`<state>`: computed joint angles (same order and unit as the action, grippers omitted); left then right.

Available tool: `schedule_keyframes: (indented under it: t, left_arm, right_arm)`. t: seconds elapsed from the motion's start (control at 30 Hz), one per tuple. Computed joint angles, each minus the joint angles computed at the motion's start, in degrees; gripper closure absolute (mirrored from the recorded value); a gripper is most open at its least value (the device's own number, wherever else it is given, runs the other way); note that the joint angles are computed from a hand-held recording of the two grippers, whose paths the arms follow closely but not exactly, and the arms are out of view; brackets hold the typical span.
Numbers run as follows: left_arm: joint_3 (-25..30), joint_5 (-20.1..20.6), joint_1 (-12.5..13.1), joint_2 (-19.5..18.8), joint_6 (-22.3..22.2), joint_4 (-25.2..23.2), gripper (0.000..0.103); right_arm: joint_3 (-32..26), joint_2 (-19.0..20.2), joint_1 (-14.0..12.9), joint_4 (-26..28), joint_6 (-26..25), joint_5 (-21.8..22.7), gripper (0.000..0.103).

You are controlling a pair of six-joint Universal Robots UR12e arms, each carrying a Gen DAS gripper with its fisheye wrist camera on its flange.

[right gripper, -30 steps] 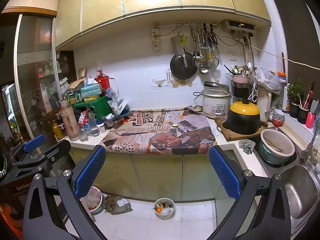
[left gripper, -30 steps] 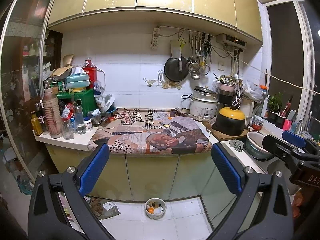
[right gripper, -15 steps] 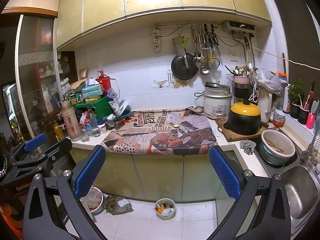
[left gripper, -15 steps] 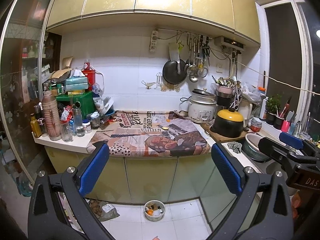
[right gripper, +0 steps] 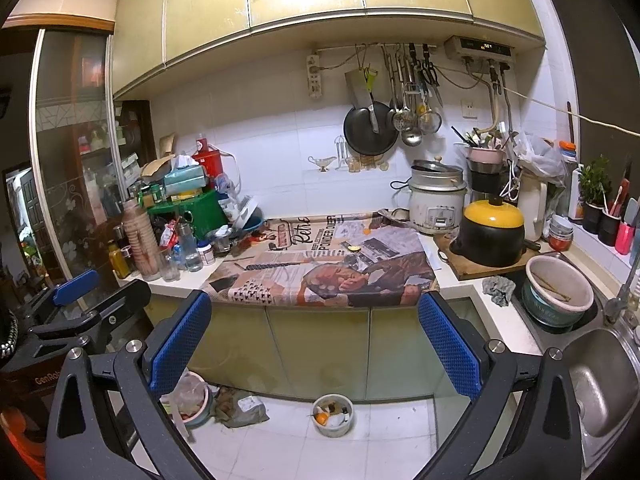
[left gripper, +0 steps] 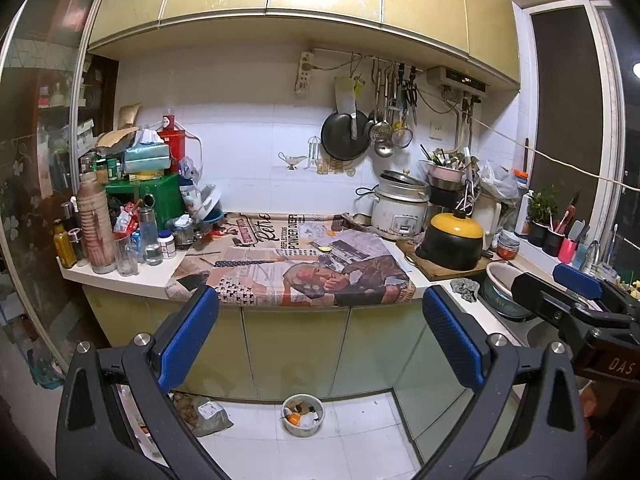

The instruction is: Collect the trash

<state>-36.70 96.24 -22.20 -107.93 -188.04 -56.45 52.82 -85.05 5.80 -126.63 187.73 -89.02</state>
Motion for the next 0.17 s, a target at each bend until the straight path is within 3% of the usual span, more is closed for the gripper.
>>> schedule_keyframes:
  t: [0.17]
  left_arm:
    - [1.2,-0.2,0.1,-1.0,-0.2,-1.2,0.001]
  right_arm:
    - [-1.3,1.1,0.1,1.3,0.4,-0.3,0.000]
